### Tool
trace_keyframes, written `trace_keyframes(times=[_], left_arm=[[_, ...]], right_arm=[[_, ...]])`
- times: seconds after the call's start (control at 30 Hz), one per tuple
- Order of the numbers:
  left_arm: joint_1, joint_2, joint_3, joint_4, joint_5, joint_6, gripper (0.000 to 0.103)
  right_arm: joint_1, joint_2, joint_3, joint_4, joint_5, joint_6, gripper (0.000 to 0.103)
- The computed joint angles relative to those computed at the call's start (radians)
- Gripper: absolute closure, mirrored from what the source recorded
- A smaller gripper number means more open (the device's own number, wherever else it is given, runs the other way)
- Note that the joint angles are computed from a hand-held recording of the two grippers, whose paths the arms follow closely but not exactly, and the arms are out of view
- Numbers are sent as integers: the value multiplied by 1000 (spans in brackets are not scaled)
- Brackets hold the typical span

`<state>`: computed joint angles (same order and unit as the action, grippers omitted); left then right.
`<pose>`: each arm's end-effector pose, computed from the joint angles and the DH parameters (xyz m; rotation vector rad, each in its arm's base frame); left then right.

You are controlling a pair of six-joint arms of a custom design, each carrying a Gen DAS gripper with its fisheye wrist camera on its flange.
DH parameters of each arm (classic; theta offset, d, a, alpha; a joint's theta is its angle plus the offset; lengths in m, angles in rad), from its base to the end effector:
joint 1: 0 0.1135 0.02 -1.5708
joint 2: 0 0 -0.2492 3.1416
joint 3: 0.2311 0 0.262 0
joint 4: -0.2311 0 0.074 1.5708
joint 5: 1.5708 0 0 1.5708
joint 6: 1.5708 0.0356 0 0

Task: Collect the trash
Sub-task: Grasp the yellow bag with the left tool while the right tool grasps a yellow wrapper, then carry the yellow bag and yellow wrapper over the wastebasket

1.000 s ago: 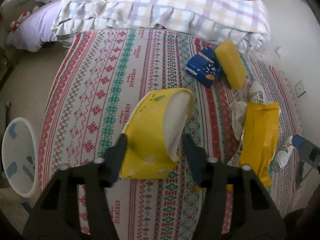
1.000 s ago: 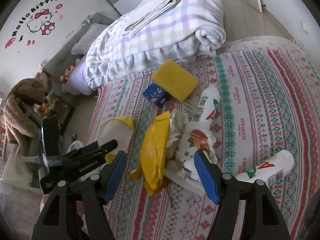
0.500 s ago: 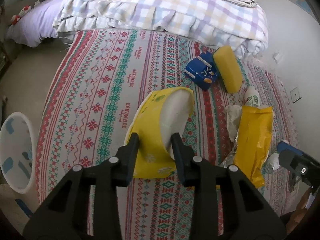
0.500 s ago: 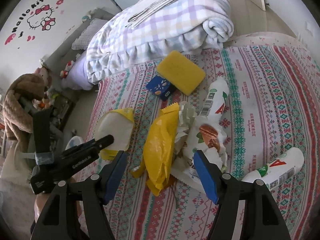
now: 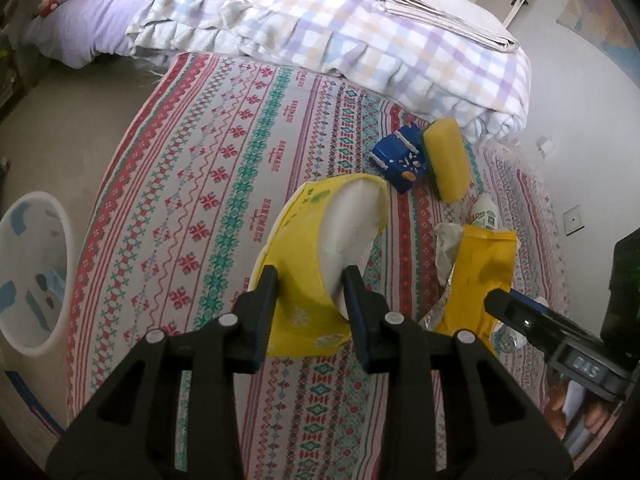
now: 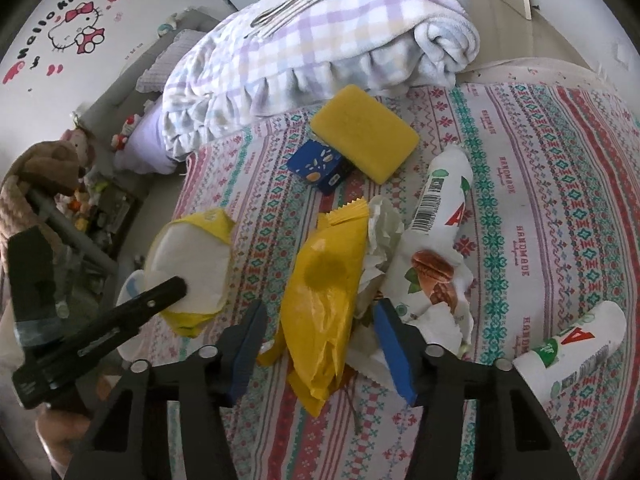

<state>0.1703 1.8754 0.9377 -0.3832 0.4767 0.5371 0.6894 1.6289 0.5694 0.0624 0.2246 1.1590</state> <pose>0.3183 0.0382 0.0788 0.5740 2.6424 -0.4985 0.2138 0.1660 0.0779 0.6859 2.4970 0.4335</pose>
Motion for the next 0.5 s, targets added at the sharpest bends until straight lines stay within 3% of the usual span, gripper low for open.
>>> trace_keyframes(times=[0.1, 0.17, 0.27, 0.5], left_arm=[[11, 0, 5, -16, 9, 9, 67], [18, -1, 8, -25, 15, 16, 67], [28, -3, 11, -33, 22, 23, 67], [51, 4, 31, -57, 39, 26, 67]], right_arm=[[1, 17, 10, -7, 8, 0, 60], [4, 23, 17, -15, 15, -1, 75], [6, 21, 16, -13, 15, -2, 87], [35, -22, 11, -28, 48, -16, 95]])
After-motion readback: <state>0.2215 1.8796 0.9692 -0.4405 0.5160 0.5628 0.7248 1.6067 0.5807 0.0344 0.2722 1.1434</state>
